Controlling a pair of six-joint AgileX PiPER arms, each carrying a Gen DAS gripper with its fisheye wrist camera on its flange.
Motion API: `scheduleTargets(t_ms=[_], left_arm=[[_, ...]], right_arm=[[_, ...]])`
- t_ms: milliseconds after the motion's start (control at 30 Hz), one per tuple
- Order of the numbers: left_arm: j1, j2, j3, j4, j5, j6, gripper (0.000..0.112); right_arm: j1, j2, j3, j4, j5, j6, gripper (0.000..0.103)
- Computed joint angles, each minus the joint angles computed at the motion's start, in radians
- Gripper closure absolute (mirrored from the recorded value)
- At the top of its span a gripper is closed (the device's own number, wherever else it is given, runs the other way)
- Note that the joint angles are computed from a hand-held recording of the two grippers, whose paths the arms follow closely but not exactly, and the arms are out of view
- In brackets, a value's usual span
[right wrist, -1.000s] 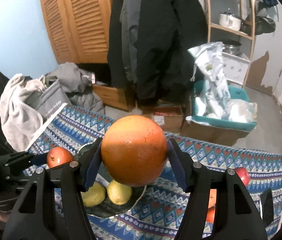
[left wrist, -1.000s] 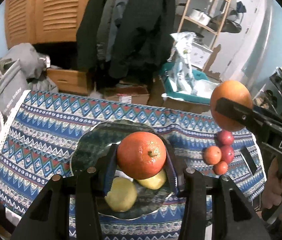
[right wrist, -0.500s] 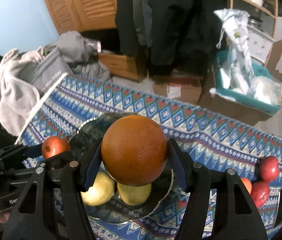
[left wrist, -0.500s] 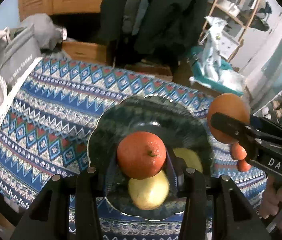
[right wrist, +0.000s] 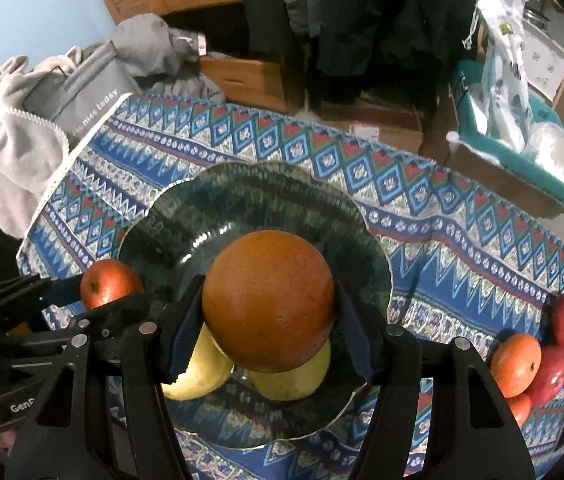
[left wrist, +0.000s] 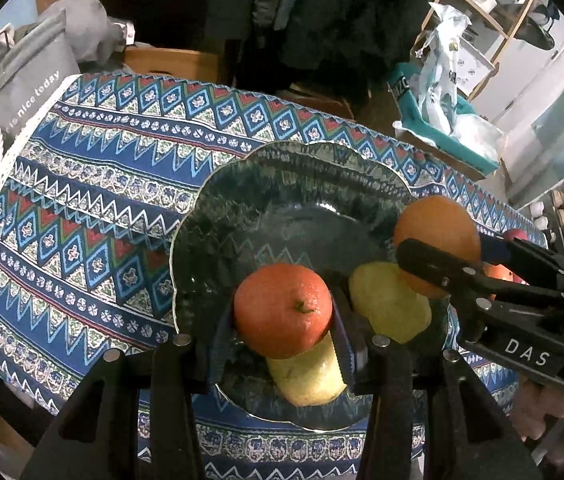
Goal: Organize fruits
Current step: 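Lower both fruits into the bowl and open both tools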
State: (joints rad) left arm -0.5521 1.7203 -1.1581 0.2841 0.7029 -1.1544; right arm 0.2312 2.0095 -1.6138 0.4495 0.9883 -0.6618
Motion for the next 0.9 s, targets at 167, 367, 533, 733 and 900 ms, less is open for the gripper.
scheduleTargets(t_ms=[167, 367, 533, 733, 900], left_arm=[[-0.004, 0.014, -0.013, -0.007, 0.014, 0.008, 0.065], [-0.009, 0.021, -0.021, 0.01, 0.035, -0.004, 0.056], [-0.015, 0.013, -0.025, 0.021, 0.045, -0.014, 0.052], [-0.028, 0.016, -0.046, 0.035, 0.066, -0.024, 0.052], [-0.048, 0.011, -0.059, 0.067, 0.082, -0.051, 0.052]], right_arm=[[-0.005, 0.017, -0.013, -0.007, 0.023, 0.011, 0.04], [-0.009, 0.026, -0.025, 0.001, 0.043, 0.013, 0.039], [-0.017, 0.027, -0.033, 0.007, 0.059, 0.024, 0.037], [-0.038, -0.01, -0.021, 0.064, 0.052, -0.013, 0.037], [-0.057, -0.049, -0.005, 0.08, 0.039, -0.03, 0.037]])
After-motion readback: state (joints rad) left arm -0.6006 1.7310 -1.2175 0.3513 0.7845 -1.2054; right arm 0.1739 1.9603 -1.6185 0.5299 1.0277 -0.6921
